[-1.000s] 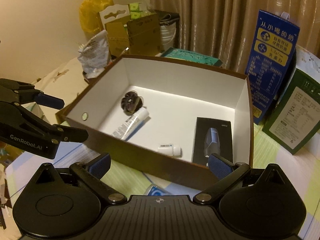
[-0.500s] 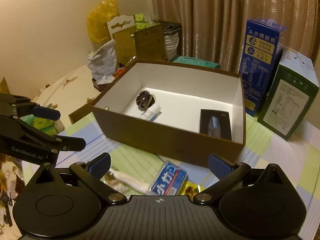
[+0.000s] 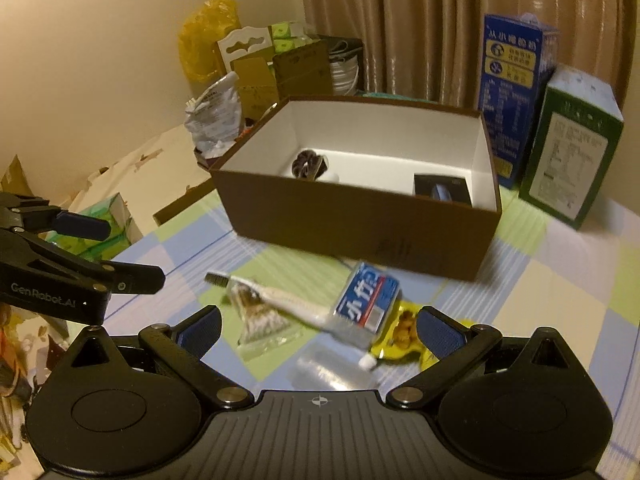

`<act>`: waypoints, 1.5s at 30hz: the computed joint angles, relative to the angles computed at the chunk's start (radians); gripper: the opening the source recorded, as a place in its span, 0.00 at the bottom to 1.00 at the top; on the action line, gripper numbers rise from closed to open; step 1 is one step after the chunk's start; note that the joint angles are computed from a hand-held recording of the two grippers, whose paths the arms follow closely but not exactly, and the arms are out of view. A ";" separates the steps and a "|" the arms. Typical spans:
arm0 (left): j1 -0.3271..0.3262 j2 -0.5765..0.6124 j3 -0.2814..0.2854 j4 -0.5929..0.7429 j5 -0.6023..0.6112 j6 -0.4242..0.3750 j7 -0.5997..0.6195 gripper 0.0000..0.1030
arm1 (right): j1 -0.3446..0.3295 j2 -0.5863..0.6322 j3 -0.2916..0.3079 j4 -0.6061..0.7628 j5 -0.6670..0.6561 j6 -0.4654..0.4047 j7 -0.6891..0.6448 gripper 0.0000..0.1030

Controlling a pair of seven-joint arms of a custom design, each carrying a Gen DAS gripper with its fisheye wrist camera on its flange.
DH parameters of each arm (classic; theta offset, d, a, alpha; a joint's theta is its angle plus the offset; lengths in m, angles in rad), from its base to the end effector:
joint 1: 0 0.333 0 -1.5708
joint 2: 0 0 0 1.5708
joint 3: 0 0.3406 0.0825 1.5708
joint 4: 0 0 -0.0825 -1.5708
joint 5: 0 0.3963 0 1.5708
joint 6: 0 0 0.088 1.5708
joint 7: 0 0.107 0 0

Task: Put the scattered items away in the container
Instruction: 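Withdraw both tools from the cardboard box toward the remaining items, then grasp the white toothbrush with the left tool while the right tool grasps the blue floss-pick box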

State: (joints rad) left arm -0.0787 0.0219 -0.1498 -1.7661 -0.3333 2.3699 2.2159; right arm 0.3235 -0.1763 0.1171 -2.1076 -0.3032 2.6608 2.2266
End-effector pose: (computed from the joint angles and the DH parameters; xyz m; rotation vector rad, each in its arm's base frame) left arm 0.6102 -0.1448 0.6266 -1.1414 2.4606 -0.7929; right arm 0.4994 0.2498 0.5970 -1.7381 1.7257 -0.5323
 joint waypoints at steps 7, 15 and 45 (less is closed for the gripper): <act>0.009 -0.081 0.015 -0.127 -0.026 0.037 0.016 0.85 | 0.006 -0.043 0.025 -0.074 -0.031 -0.013 0.071 0.98; 0.014 -0.100 0.029 -0.185 -0.068 0.052 0.080 0.85 | 0.004 -0.068 0.050 -0.141 -0.062 -0.037 0.225 0.98; 0.042 0.147 -0.010 0.046 -0.147 -0.082 0.344 0.79 | 0.038 0.099 0.034 -0.009 -0.214 -0.156 0.527 0.92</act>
